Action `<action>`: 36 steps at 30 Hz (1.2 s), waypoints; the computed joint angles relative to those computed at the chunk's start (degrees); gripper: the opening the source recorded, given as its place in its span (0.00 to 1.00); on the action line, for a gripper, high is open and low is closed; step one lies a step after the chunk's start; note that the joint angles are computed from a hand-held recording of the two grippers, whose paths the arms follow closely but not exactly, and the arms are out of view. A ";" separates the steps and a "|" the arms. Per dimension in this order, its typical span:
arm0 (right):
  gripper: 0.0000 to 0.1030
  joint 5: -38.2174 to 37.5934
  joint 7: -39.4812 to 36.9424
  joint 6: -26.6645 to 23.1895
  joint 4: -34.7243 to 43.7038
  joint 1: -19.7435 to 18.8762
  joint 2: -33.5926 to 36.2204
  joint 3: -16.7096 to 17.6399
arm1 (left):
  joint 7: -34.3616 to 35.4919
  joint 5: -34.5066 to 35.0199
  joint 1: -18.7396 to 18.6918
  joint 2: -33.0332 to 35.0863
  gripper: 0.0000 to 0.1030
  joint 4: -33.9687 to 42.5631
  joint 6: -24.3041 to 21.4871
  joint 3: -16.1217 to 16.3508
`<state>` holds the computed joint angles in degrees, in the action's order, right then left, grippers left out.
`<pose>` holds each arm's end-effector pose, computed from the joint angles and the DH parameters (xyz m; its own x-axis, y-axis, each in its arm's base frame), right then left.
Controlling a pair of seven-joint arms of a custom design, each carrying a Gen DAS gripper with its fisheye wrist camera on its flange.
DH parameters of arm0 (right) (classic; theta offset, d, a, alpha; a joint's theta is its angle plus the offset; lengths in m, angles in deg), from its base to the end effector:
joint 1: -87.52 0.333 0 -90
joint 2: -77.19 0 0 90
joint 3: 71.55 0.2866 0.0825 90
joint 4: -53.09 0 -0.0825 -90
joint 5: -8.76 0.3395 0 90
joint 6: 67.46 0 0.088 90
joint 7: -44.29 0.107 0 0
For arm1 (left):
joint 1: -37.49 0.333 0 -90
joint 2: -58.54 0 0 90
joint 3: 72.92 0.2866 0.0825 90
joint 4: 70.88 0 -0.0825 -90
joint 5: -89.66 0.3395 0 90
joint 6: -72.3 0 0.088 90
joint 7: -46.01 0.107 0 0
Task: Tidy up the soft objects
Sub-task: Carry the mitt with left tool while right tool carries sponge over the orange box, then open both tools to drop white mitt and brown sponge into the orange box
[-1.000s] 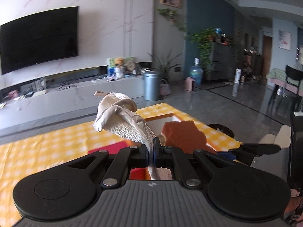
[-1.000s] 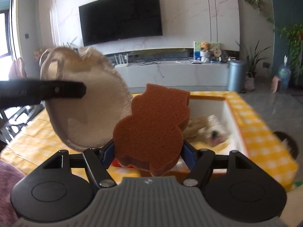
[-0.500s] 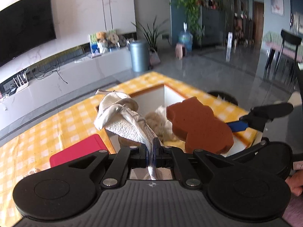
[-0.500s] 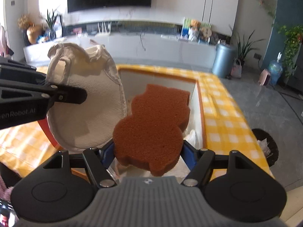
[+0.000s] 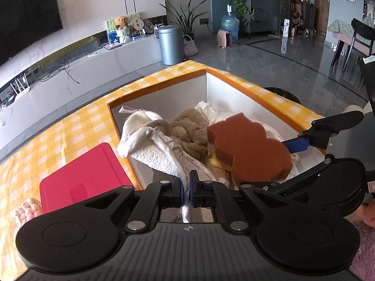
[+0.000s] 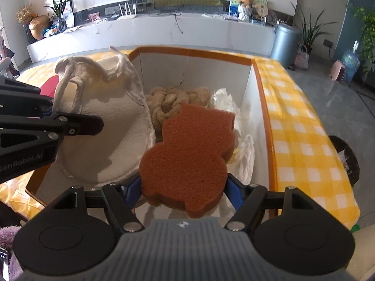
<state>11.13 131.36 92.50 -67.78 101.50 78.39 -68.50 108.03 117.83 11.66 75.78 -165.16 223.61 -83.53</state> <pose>0.5314 0.1606 0.4770 0.3104 -0.9506 -0.0048 -0.7509 -0.2421 -0.6145 0.5196 -0.3804 0.5093 -0.4208 -0.9037 -0.0787 -0.6352 0.3555 -0.6857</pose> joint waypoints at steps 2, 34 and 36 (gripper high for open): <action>0.70 -1.42 0.82 -0.28 0.26 0.10 0.17 0.00 | -0.10 0.15 -0.17 -0.11 0.07 -0.03 -0.81 0.05; 0.90 -32.87 57.42 22.08 -19.62 -17.26 -18.01 20.27 | -31.68 23.23 13.18 -34.67 0.50 -39.06 12.47 -9.58; 0.90 -32.83 57.99 22.76 -19.89 -19.46 -18.53 23.39 | -31.98 22.34 13.88 -37.39 0.50 -42.76 11.86 -11.30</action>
<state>-21.70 189.35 115.25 -87.67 82.04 59.86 -45.12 76.04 140.17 25.55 38.40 -207.92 235.47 -94.83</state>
